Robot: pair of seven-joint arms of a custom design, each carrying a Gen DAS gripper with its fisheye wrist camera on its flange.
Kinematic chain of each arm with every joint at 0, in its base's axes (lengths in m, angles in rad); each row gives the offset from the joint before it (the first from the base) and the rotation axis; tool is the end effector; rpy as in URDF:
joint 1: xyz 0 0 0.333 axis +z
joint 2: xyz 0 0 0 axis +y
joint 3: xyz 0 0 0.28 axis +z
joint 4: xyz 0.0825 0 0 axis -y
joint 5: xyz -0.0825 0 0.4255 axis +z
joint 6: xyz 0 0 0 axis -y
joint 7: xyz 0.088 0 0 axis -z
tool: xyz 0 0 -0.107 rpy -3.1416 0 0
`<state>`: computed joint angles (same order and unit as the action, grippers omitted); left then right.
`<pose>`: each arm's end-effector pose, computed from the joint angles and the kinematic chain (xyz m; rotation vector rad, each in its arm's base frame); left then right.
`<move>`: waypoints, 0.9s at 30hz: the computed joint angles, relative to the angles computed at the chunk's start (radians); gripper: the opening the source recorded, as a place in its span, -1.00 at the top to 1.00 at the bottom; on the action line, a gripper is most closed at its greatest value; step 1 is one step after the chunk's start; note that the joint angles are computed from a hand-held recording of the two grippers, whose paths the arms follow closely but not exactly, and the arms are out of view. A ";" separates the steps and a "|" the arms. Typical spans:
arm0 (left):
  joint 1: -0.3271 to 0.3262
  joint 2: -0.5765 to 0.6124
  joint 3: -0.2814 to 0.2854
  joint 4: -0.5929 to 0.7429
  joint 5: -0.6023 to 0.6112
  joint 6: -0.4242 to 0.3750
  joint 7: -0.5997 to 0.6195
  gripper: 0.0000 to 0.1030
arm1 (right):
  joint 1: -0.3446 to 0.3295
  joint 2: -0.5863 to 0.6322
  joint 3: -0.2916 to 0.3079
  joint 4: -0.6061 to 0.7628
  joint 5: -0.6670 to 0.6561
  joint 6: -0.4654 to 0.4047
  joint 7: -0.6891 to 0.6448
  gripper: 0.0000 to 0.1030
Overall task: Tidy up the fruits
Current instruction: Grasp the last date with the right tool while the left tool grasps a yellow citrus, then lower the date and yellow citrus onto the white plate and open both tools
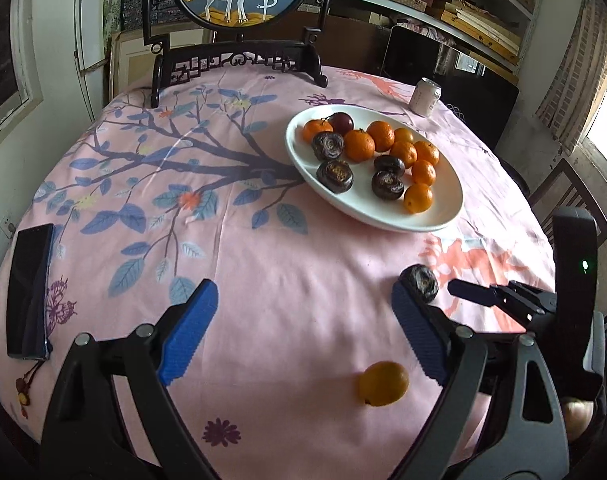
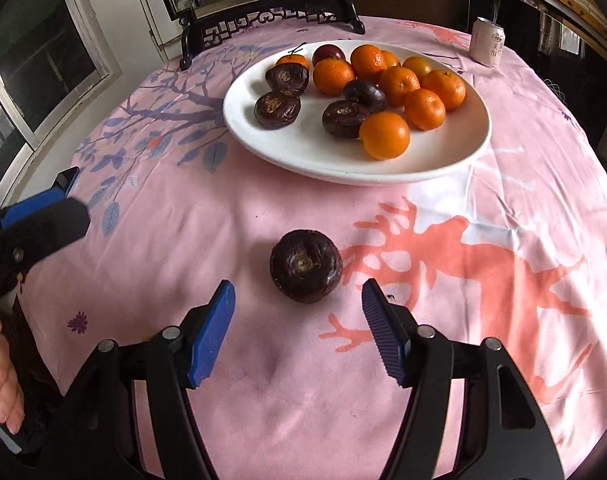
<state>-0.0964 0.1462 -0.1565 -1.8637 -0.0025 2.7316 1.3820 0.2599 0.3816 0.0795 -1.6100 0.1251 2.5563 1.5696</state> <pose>0.6586 -0.1657 0.4707 -1.8197 1.9167 -0.8618 0.6953 0.2364 0.4209 -2.0419 1.5991 -0.3001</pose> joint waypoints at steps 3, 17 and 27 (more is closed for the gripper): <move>0.000 -0.024 0.001 -0.038 0.003 -0.003 -0.003 -0.75 | 0.025 0.060 -0.023 0.062 -0.054 -0.005 0.042 -0.29; -0.059 -0.047 -0.024 -0.094 0.104 -0.064 -0.022 -0.75 | -0.034 -0.203 -0.036 -0.278 -0.046 0.191 0.098 0.22; -0.083 0.004 -0.028 -0.070 0.127 -0.100 -0.049 0.29 | -0.056 -0.273 -0.019 -0.383 0.086 0.222 0.004 0.22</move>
<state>-0.1793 0.1498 -0.1847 -1.9337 0.1249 2.6315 1.3331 0.2037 0.1083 0.0605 -1.9930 0.2110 2.7782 1.5736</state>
